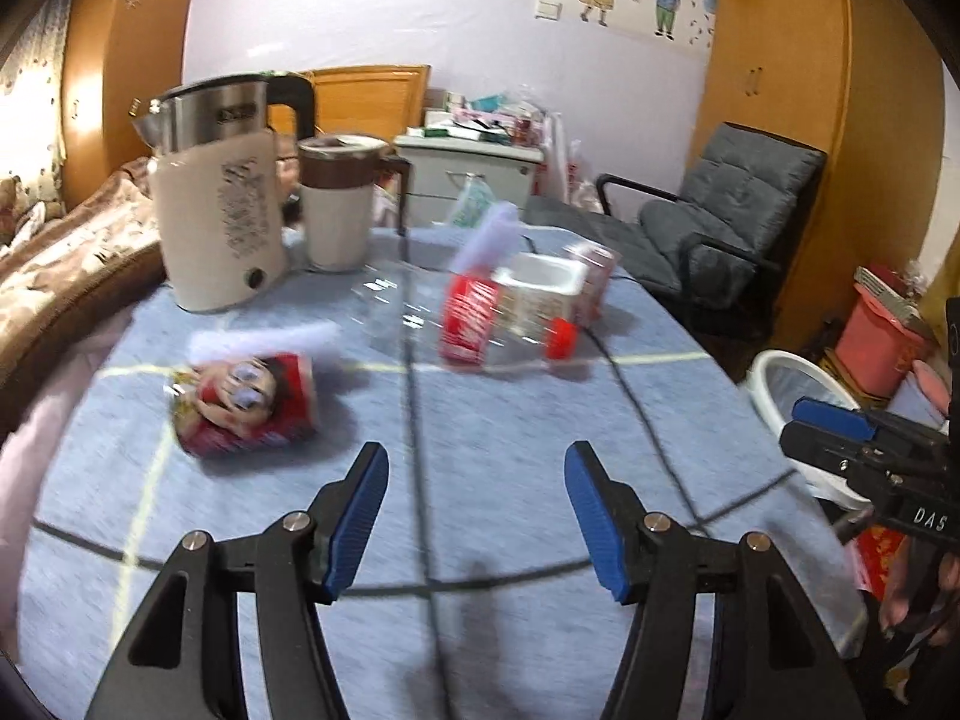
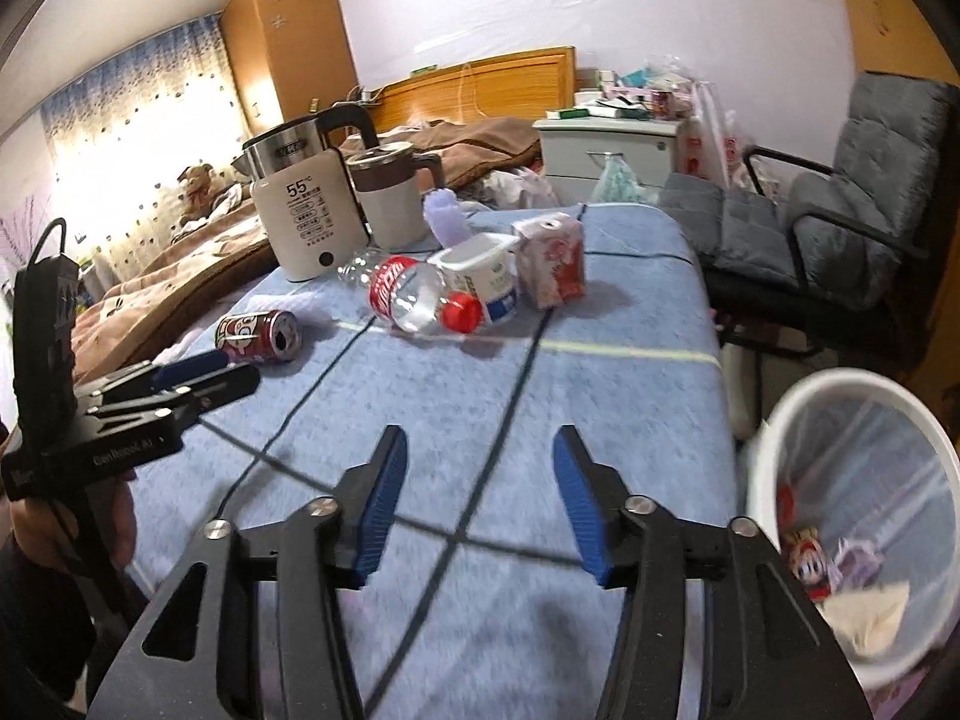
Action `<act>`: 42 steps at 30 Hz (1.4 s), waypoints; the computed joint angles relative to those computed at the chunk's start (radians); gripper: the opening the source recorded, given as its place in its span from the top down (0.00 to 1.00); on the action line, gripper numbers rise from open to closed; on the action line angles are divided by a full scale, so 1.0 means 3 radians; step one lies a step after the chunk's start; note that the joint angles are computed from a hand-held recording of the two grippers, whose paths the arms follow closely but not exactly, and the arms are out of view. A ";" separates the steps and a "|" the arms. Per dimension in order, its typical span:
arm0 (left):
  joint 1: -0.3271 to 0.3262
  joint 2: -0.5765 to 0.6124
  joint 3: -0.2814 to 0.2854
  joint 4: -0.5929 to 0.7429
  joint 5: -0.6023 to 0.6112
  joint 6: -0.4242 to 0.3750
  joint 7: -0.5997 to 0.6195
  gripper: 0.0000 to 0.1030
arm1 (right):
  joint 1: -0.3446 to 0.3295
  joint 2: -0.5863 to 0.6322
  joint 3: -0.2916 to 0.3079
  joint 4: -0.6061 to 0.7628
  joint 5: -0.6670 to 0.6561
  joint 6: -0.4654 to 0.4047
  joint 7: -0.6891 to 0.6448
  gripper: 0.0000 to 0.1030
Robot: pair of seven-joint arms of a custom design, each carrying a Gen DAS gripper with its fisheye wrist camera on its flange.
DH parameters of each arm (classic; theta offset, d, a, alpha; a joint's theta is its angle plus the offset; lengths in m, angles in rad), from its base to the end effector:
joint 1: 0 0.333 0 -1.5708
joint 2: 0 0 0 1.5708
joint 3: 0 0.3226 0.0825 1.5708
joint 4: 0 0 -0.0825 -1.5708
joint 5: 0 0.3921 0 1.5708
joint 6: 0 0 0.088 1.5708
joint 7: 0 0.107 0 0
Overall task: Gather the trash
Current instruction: 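Move both tools back toward the remaining can and water bottle, then grasp the red cartoon can with the left tool while the right tool grasps the water bottle cap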
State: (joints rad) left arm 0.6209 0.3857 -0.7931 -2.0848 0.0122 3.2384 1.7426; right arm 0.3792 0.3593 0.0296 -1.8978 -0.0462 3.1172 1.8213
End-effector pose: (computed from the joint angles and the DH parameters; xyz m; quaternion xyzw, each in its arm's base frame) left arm 0.6370 -0.0693 0.3967 -0.5722 0.6934 -0.3788 0.2197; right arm 0.6276 0.2738 0.4183 -0.7029 0.5763 -0.1887 0.3719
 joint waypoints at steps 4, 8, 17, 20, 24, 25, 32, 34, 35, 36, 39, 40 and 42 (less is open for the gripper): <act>-0.0024 0.0109 0.0145 0.0186 0.0046 -0.0022 0.0088 0.37 | -0.0098 0.0294 0.0141 0.0434 0.0037 -0.0187 -0.0174 0.46; -0.0094 0.0266 0.0313 0.0439 0.0048 -0.0086 0.0231 0.35 | -0.0146 0.0587 0.0231 0.0870 0.0087 -0.0409 -0.0360 0.46; -0.0055 0.0800 0.0329 0.1127 -0.0129 -0.0530 0.0823 0.35 | -0.0153 0.1333 0.0317 0.1997 0.0215 -0.0909 -0.0824 0.46; 0.0044 0.0949 0.0212 0.1281 -0.0219 -0.0697 0.1087 0.33 | -0.0146 0.1582 0.0309 0.2399 0.0282 -0.1088 -0.0917 0.46; 0.0221 0.1078 -0.0017 0.1379 -0.0364 -0.0922 0.1480 0.30 | -0.0146 0.1887 0.0312 0.2897 0.0356 -0.1309 -0.1056 0.46; 0.0240 0.1077 -0.0040 0.1374 -0.0399 -0.0957 0.1550 0.29 | -0.0152 0.1924 0.0330 0.2959 0.0385 -0.1342 -0.1103 0.46; 0.0457 0.0976 -0.0238 0.1207 -0.0723 -0.1325 0.2020 0.29 | -0.0315 0.1835 0.0685 0.2845 0.0773 -0.1564 -0.1768 0.46; 0.0554 0.0940 -0.0326 0.1119 -0.0861 -0.1369 0.2153 0.29 | -0.0294 0.1751 0.0667 0.2708 0.0844 -0.1496 -0.1892 0.46; 0.0549 0.0911 -0.0315 0.1086 -0.0916 -0.1329 0.2173 0.29 | -0.0216 0.1740 0.0554 0.2693 0.0814 -0.1440 -0.1814 0.46; 0.0516 0.0874 -0.0278 0.1054 -0.0967 -0.1240 0.2166 0.29 | -0.0127 0.1761 0.0424 0.2733 0.0759 -0.1410 -0.1685 0.46; 0.0282 0.0827 -0.0051 0.1123 -0.1119 -0.1096 0.1985 0.29 | -0.0010 0.1937 0.0278 0.3014 0.0671 -0.1489 -0.1424 0.46; 0.0189 0.0820 0.0036 0.1160 -0.1157 -0.1067 0.1924 0.29 | 0.0027 0.2020 0.0231 0.3153 0.0631 -0.1554 -0.1328 0.46; -0.0015 0.0809 0.0230 0.1231 -0.1184 -0.1035 0.1840 0.29 | 0.0051 0.2155 0.0234 0.3382 0.0597 -0.1676 -0.1237 0.46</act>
